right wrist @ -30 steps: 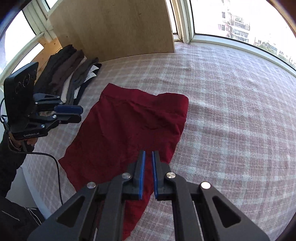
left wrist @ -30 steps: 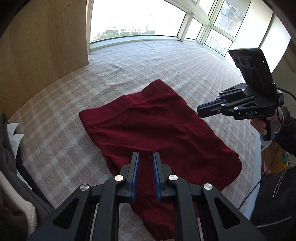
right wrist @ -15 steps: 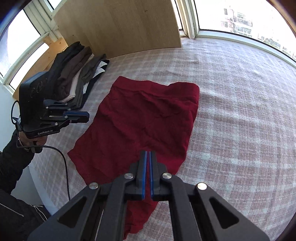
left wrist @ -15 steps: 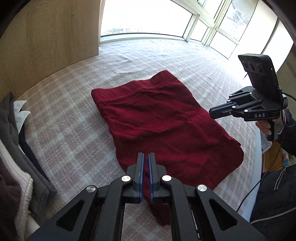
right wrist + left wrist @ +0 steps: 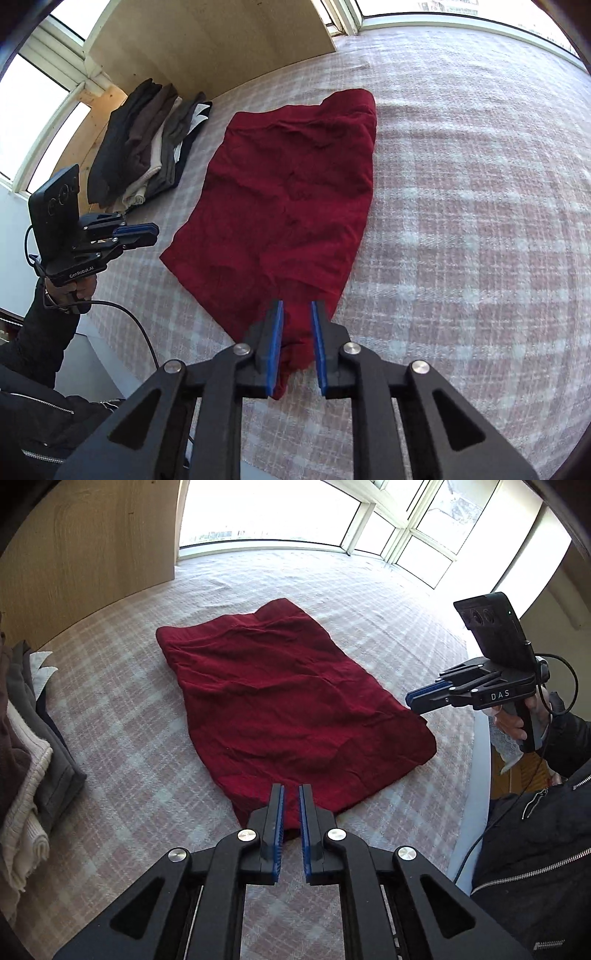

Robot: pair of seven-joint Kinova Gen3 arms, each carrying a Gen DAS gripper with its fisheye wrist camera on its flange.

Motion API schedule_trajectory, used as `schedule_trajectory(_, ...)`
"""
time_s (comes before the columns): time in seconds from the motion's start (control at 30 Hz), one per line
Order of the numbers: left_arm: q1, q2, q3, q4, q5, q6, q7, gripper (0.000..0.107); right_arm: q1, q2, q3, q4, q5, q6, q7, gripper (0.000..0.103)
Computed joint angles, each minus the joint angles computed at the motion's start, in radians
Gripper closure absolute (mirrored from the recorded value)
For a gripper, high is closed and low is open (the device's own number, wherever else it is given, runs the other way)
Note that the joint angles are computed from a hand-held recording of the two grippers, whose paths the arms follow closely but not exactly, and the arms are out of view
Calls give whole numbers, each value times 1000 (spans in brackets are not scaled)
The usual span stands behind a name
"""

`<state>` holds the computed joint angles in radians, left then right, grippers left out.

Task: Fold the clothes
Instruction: 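Fold the lifted edge over and lay the shirt flat with both grippers, then grasp the shirt hem with the right gripper while the left gripper holds the opposite corner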

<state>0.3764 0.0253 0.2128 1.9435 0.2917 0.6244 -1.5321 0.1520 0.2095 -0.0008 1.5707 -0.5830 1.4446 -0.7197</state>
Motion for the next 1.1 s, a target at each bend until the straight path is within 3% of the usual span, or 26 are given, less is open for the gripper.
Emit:
schedule_trajectory(0.1,46,48,-6,-10,-108,38,118,97,-43,-3,-14,46,45,-64,-15,87)
schedule_trajectory(0.17,43,31,11,1,-162,42,198,96,-52,3,-14,60,71,-89,-16,94)
schedule_trajectory(0.23,63,22,2,-19,-228,99,279,93,-48,2,-9,57,80,-88,-20,95)
schedule_trajectory(0.3,100,-1,-7,-28,-295,122,334,97,-46,-4,-5,46,93,-81,-37,95)
schedule_trajectory(0.4,90,-30,24,-30,-291,89,333,97,-45,-39,-5,67,95,-105,-22,91)
schedule_trajectory(0.53,100,3,62,-59,-320,66,306,96,-64,-71,-7,97,109,-138,-9,91)
schedule_trajectory(0.63,175,66,6,-101,-360,127,306,91,-93,-70,-12,108,145,-165,-8,91)
schedule_trajectory(0.73,180,36,-33,-75,-288,153,245,94,-103,-54,-12,109,160,-175,-16,91)
schedule_trajectory(0.83,84,-3,37,-46,-188,117,170,93,-102,-43,-11,95,160,-161,-26,92)
schedule_trajectory(1.1,88,62,35,-61,-172,88,175,95,-106,-47,-15,99,167,-167,-21,92)
